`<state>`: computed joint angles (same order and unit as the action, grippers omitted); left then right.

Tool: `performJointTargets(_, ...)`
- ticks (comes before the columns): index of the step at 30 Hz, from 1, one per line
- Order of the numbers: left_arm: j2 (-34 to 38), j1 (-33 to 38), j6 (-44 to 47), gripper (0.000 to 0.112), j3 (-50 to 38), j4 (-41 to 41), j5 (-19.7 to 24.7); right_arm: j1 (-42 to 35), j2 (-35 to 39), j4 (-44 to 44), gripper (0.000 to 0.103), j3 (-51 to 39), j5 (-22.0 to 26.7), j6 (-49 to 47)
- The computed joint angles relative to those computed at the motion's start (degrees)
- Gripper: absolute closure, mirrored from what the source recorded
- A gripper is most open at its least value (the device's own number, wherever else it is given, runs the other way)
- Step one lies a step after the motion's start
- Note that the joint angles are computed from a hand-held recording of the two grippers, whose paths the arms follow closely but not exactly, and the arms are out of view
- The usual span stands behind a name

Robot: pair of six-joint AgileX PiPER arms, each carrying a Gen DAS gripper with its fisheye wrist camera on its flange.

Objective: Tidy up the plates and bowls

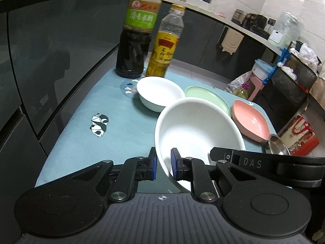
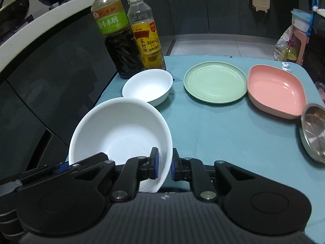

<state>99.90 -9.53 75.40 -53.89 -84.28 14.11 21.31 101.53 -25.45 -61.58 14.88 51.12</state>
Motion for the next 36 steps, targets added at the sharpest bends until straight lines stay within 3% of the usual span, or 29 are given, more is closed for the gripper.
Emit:
performJointTargets(10, -9.27, -2.97, 10.55, 0.099, 9.79, -9.53, -0.97, 2.17, -8.80, -19.73, 0.099, 11.75, -2.16, 23.13)
performJointTargets(15, -12.32, -4.69, 10.93, 0.099, 13.30, -9.70, -1.38, 3.50, -13.10, -32.03, 0.099, 17.90, -2.28, 37.42)
performJointTargets(24, -15.95, -6.36, 8.86, 0.099, 17.65, -7.58, -1.86, 4.50, -16.73, -39.94, 0.099, 23.67, -2.50, 47.55)
performJointTargets(36, -15.04, -6.52, 8.59, 0.097, 19.64, -6.40, -1.64, 5.69, -16.15, -43.32, 0.098, 25.91, -2.31, 52.30)
